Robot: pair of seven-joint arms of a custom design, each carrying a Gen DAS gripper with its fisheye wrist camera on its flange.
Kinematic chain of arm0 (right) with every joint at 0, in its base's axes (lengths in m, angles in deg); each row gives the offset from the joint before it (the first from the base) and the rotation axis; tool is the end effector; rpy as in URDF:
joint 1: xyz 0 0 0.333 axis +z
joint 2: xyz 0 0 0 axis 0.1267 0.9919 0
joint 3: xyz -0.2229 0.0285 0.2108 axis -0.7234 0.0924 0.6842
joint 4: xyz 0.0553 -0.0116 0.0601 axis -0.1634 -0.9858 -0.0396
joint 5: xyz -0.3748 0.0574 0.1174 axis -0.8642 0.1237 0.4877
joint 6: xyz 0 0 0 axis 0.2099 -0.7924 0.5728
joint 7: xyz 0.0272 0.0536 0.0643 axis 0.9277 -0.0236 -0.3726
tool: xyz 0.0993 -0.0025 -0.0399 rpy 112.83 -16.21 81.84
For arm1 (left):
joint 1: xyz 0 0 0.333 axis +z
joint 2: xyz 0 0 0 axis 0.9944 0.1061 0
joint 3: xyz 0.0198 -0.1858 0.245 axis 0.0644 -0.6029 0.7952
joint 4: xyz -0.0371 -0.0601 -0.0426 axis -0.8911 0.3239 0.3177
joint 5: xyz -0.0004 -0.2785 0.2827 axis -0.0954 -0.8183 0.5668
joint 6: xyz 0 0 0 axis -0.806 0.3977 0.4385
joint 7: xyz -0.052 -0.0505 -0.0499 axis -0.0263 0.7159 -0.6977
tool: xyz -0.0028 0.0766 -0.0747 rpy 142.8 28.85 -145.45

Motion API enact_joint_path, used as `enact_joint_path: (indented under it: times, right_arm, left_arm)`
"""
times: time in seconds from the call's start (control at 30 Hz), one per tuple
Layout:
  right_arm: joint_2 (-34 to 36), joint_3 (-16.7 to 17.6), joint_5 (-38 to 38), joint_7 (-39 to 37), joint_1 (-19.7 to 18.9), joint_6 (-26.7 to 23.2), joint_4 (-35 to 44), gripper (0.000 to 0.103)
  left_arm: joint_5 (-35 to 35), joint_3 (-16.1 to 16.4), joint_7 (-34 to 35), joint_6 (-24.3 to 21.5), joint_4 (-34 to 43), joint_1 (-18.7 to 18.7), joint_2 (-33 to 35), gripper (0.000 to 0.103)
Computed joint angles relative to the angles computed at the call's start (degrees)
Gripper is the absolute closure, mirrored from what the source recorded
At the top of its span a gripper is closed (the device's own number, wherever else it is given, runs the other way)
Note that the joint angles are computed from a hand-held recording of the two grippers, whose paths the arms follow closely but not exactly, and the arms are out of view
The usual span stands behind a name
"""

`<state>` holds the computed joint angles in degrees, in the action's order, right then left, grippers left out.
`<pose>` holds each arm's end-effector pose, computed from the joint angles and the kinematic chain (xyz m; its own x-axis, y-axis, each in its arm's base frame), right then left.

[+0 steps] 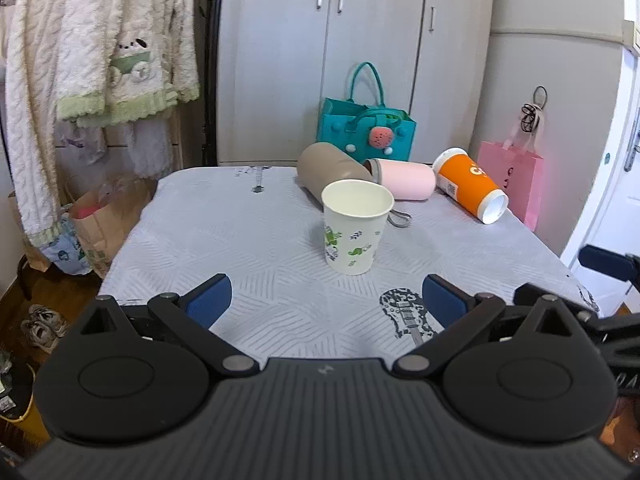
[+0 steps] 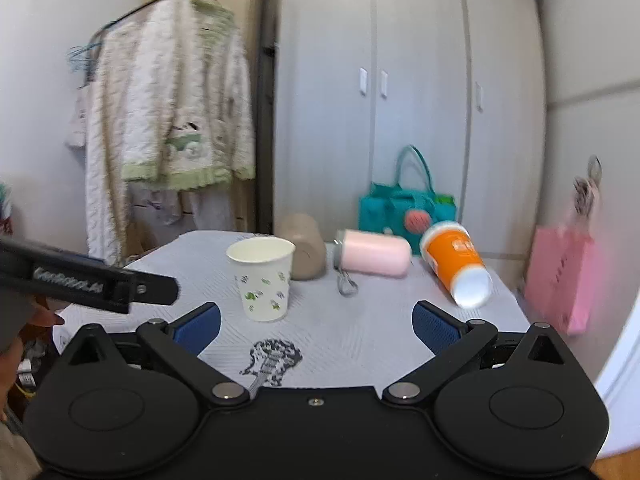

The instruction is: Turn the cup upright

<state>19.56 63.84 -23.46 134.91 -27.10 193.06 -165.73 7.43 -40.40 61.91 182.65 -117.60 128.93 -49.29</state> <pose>0.4155 0.1886 0.4575 0.0826 -0.9965 -0.0091 -0.3494 -0.0204 -0.9368 0.4689 -0.2580 0.4565 -0.2792 -0.9545 0.1042 -0.4923 0.0491 -0.8690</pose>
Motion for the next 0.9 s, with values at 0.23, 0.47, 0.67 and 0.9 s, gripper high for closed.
enact_joint_path:
  times: [0.23,0.47,0.67,0.9]
  right_arm:
    - [-7.1,4.9,2.6,4.3,-4.1,-2.6,-0.8,0.000]
    - [-14.8,6.9,1.0,10.8,-5.1,-6.2,-1.6,0.000]
    - [-17.9,7.5,-2.6,14.9,-7.1,-11.8,0.4,0.000]
    - [-21.3,9.2,-5.9,21.6,-9.7,-16.9,2.6,0.000]
  left_arm:
    - [-1.6,5.8,0.5,0.0,-1.4,-6.1,-0.8,0.000]
    - [-1.3,6.7,-1.1,-0.5,-1.8,-6.8,-2.7,0.000]
    - [-0.8,11.1,0.1,-0.5,-2.5,-11.3,-1.6,0.000]
    - [-0.8,9.6,0.1,-1.9,-2.0,-9.1,-2.0,0.000]
